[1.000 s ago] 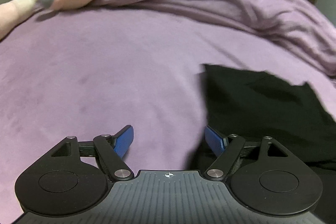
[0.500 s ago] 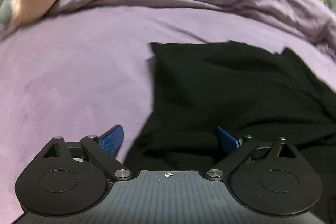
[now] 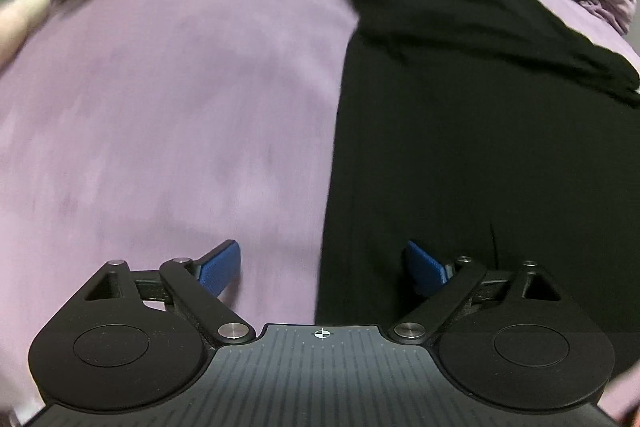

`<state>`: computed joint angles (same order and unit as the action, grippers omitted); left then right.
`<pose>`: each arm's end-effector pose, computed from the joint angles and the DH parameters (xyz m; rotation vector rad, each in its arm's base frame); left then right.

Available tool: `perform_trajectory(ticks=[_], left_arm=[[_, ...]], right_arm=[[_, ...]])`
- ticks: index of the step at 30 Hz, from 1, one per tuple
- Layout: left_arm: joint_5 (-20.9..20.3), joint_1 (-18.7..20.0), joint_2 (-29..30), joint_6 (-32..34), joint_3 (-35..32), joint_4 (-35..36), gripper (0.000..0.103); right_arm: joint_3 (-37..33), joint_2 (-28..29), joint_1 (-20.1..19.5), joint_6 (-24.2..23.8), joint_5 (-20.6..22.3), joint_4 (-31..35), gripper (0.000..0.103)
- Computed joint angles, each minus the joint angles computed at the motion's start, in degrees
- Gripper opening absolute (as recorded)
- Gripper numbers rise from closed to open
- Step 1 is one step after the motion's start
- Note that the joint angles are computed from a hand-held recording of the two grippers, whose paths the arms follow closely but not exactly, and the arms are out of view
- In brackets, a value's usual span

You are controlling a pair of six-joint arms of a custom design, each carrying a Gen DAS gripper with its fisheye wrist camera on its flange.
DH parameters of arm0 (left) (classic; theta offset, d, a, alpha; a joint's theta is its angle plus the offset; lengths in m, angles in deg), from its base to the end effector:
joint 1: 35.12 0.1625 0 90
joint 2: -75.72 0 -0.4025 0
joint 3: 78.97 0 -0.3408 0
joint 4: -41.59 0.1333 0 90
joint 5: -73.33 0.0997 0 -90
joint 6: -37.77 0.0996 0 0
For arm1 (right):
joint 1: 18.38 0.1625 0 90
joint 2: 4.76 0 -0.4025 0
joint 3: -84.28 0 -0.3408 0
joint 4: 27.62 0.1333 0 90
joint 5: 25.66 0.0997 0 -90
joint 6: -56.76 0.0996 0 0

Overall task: Fold small clothes
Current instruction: 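Grasp the shirt hem end with the left gripper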

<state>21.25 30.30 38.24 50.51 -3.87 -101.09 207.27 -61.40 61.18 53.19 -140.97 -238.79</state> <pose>-0.1168 -0.7230 0.1494 0.6866 2.3851 -0.4138 0.0006 -0.4974 0.2161 -0.4159 -2.3403 1.1505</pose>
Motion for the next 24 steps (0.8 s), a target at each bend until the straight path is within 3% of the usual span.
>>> perform_trajectory(ticks=[2,4,7,9,13,17,20,21,22,24], left_arm=[[-1.75,0.49,-3.13,-4.23,3.60,2.40,0.090],[-2.46,0.62,-5.12,-5.27,7.21,-0.41,0.089],[-2.48,0.20,-6.30,-6.33,8.71,-0.93,0.079],[-3.57,0.36,-6.38,-7.10,8.52,-0.15,0.073],[-4.61,0.31,-6.81,-9.41,8.01,2.20,0.052],[-6.38,0.56,-7.77,-8.88,8.18,4.41,0.048],[-7.43,0.92,-8.39,-9.22,8.10,5.73,0.037],[-8.23,1.13,-8.57,-9.60,7.89,6.35,0.027],[-9.36,1.45,-8.66,-10.13,7.36,7.38,0.016],[-11.26,2.03,-8.81,-11.02,6.64,8.44,0.012]], right_arm=[[5.07,-1.58,0.19,1.77,-1.61,-0.88,0.043],[9.71,-3.33,-0.88,4.73,-0.67,-1.46,0.043],[13.29,-3.59,-1.34,6.25,-0.39,-4.20,0.043],[14.13,-3.78,-1.64,6.28,0.56,-4.97,0.043],[14.66,-4.02,-2.60,5.47,3.37,-4.76,0.043],[15.17,-3.88,-3.65,5.08,5.30,-5.07,0.043],[15.77,-4.11,-3.95,4.81,5.32,-4.93,0.023],[15.88,-4.45,-3.90,4.87,5.23,-4.31,0.018],[16.28,-5.15,-4.24,4.91,6.29,-3.81,0.013],[17.32,-6.71,-5.53,4.96,10.09,-3.10,0.007]])
